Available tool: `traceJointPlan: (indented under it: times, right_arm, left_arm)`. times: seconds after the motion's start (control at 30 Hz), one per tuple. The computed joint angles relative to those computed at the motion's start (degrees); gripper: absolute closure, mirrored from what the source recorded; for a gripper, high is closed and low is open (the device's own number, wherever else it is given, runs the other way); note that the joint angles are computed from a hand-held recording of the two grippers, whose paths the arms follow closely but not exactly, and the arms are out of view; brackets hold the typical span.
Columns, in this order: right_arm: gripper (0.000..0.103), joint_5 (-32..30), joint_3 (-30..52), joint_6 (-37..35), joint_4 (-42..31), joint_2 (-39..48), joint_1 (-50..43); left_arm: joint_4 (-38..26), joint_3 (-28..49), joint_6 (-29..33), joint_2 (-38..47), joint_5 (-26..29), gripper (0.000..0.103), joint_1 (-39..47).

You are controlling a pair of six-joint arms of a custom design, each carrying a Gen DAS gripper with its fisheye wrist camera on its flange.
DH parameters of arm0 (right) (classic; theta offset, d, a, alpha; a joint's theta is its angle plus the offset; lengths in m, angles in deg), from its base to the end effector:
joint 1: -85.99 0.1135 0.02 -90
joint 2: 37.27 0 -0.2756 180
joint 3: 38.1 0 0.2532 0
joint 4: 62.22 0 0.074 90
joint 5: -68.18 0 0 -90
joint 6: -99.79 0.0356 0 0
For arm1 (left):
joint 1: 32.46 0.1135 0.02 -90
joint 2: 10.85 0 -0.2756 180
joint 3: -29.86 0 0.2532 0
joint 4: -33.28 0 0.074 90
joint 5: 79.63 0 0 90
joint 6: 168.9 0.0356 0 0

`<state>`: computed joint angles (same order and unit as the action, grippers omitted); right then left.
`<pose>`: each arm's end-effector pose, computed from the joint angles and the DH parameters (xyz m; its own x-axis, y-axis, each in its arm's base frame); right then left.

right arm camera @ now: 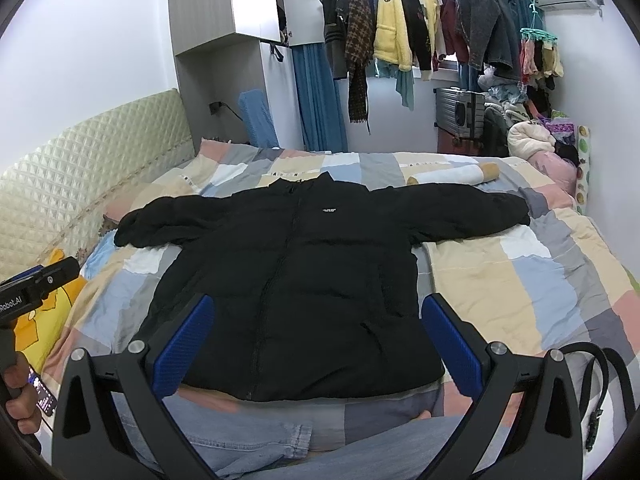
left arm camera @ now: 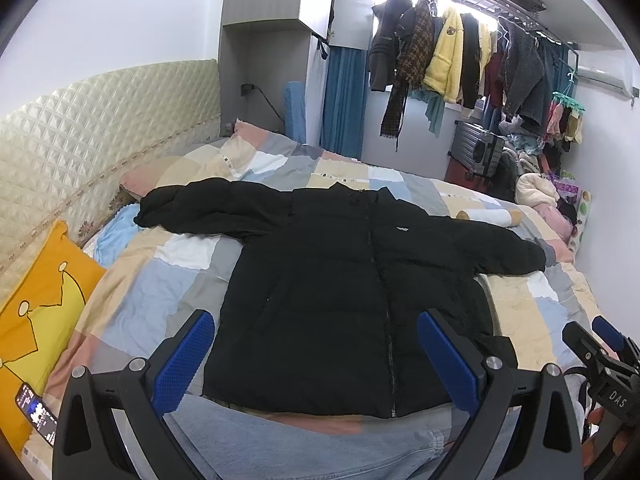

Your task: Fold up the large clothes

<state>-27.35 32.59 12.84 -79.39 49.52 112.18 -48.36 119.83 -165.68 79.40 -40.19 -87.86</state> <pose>0.3030 0.1528 0.2584 -0.5188 -0.1961 -0.8321 -0.4847 0.8693 0.0973 0.1862 -0.2214 0.2922 -0.4921 -0.4036 -0.7713 -0.5354 0.8390 -0.0974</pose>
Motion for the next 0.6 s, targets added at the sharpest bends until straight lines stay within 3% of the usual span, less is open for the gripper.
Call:
traceJointPlan:
  times: [0.4,0.6]
  right_arm:
    - [0.000,-1.9,3.7,0.4,-3.5,0.4,-1.4]
    - [0.000,-3.5,7.1,1.5,-5.0,1.9,-2.8]
  left_arm:
    - [-0.6,3.6,3.0,0.4,1.6,0.000,1.2]
    - [1.8,6.6,9.0,1.4,2.3,0.000,3.3]
